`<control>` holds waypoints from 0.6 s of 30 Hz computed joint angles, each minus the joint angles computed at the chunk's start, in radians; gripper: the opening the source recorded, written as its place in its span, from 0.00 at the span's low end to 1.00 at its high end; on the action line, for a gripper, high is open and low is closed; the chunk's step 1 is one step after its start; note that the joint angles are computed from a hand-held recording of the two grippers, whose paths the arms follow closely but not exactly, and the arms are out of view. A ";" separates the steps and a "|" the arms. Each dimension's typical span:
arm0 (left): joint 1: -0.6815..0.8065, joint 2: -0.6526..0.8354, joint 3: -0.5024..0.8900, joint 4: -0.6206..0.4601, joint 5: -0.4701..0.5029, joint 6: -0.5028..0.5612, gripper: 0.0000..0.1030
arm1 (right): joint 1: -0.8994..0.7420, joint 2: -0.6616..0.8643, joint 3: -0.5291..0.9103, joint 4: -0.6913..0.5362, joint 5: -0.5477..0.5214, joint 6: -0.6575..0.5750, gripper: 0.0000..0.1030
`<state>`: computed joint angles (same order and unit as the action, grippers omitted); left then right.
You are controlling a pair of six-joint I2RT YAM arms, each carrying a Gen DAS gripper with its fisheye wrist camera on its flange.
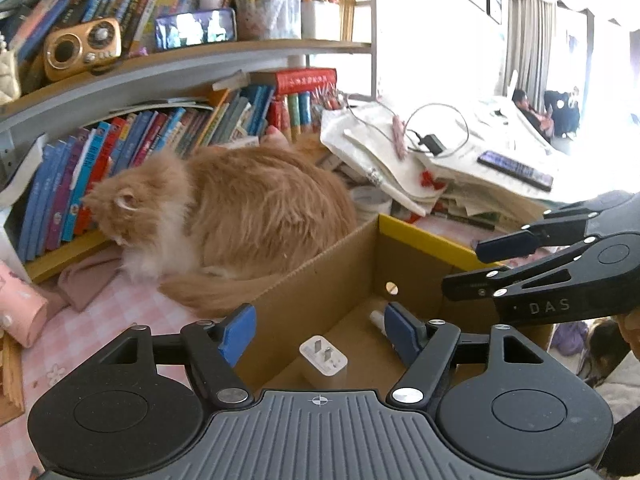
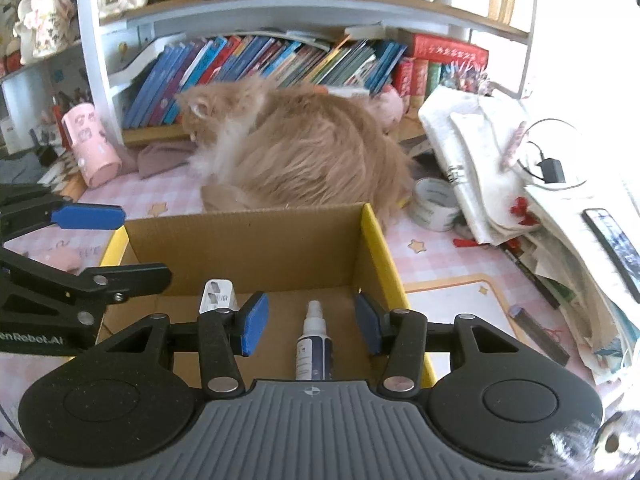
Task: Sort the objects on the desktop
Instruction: 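Withdraw both open tools up from the yellow box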
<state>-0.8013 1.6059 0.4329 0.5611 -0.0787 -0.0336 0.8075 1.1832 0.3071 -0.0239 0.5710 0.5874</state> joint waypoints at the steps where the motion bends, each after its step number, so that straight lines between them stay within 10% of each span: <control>1: -0.001 -0.013 -0.011 0.003 -0.002 -0.003 0.71 | 0.016 -0.019 -0.004 -0.020 0.016 0.017 0.45; 18: -0.032 -0.288 -0.193 -0.057 -0.056 -0.059 0.72 | 0.301 -0.075 0.028 -0.346 0.231 0.396 0.45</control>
<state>-0.8329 1.3175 0.2396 0.5041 -0.1345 -0.0926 1.1088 1.1086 0.3350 -0.3702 0.8015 0.9834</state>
